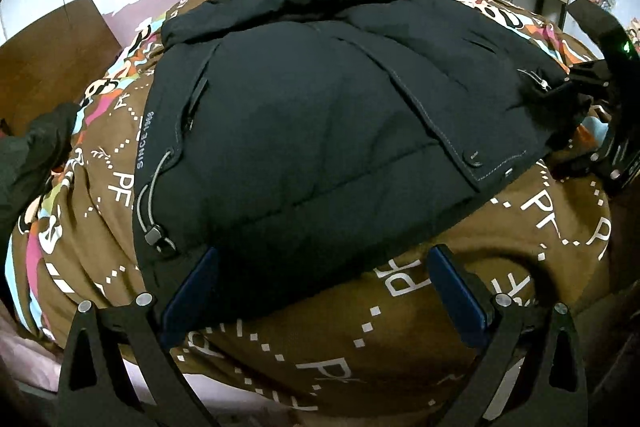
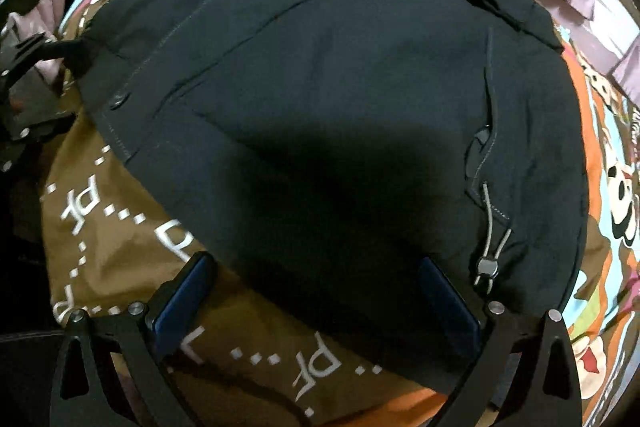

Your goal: Fold large clothes

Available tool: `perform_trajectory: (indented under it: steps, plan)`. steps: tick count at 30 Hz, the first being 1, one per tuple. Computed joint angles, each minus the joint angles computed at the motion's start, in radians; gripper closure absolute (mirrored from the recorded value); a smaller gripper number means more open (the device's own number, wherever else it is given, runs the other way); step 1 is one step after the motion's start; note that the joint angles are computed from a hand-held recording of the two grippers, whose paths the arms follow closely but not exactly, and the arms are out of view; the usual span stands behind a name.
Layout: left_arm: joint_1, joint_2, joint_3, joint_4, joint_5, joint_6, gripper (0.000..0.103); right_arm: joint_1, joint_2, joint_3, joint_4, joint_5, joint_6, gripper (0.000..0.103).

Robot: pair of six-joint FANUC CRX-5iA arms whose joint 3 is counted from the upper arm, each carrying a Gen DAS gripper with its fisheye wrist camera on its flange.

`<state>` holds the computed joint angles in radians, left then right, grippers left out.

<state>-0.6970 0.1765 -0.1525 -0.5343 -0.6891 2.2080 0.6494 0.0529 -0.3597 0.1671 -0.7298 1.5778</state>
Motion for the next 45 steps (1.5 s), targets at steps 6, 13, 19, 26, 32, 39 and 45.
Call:
perform_trajectory:
  steps: [6, 13, 19, 26, 32, 39, 45]
  plan:
    - [-0.011, 0.010, 0.002, -0.029, -0.005, 0.018, 0.002, 0.017, 0.005, -0.072, 0.154, 0.075, -0.177, 0.000]
    - [-0.003, 0.008, -0.012, -0.031, 0.014, 0.028, 0.002, -0.010, -0.033, -0.138, 0.304, 0.173, -0.404, 0.004]
    - [-0.016, 0.006, -0.016, -0.066, 0.025, 0.071, 0.002, 0.015, -0.058, -0.159, 0.350, 0.251, -0.444, 0.036]
    - [-0.089, 0.009, 0.006, -0.219, -0.024, 0.176, 0.002, -0.005, -0.055, -0.058, 0.210, 0.288, -0.348, 0.073]
    - [-0.208, 0.063, 0.073, -0.460, -0.191, 0.303, 0.002, 0.010, -0.085, -0.061, 0.228, 0.323, -0.405, 0.076]
    - [-0.183, 0.108, 0.111, -0.450, -0.229, 0.281, 0.004, 0.011, -0.087, -0.083, 0.251, 0.346, -0.475, 0.076]
    - [-0.191, 0.135, 0.135, -0.513, -0.266, 0.286, 0.033, 0.009, -0.098, -0.092, 0.239, 0.352, -0.466, 0.076]
